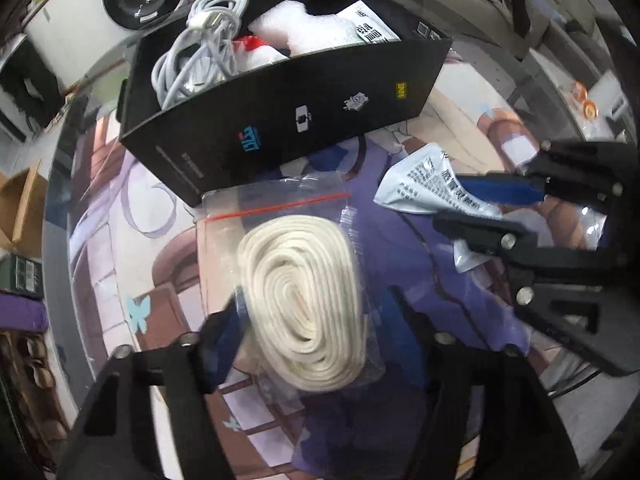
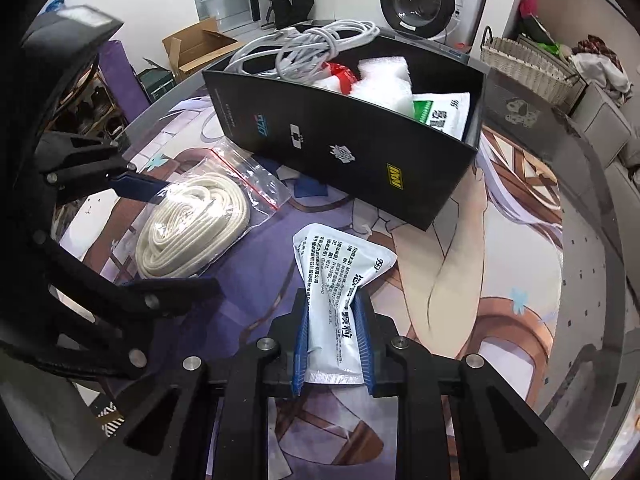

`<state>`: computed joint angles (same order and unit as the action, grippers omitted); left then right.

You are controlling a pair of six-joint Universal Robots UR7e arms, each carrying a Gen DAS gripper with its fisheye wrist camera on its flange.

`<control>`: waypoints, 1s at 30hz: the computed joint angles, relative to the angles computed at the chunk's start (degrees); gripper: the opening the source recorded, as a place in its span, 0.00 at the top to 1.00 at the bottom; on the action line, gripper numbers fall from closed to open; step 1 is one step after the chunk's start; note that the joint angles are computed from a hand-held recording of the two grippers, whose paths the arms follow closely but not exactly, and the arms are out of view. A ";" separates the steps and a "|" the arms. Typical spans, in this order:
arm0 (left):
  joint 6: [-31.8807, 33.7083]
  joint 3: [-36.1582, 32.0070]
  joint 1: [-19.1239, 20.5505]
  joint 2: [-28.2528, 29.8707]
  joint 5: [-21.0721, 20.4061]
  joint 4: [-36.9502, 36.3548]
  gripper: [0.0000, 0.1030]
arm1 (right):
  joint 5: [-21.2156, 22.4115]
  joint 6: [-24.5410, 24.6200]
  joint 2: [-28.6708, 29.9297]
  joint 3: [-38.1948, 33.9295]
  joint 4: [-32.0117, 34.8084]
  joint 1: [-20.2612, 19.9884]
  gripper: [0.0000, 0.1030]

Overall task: Organize soft objects
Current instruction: 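Grasp the white medicine sachet with the right gripper while the left grasps the bagged rope, then lift the sachet and rope bag over the black box and open both grippers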

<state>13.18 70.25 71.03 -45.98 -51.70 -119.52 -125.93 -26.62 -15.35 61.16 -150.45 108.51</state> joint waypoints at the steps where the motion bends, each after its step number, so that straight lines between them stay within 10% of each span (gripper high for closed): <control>1: 0.54 -0.26 0.08 -0.08 -0.36 -0.03 0.62 | -0.07 -0.41 -0.02 0.25 -0.45 -0.01 0.80; 19: 6.36 4.97 -0.66 -4.69 -2.87 -6.98 0.72 | 2.28 -0.28 -1.11 2.50 -2.25 0.74 0.82; 30: 15.40 11.11 -2.37 -9.10 -7.76 -26.53 0.72 | 7.72 -4.95 -3.65 7.36 -19.51 2.01 0.82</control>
<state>28.57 81.36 68.66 -55.08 -59.46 -146.05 -118.21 -31.56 -19.00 68.52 -169.96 110.52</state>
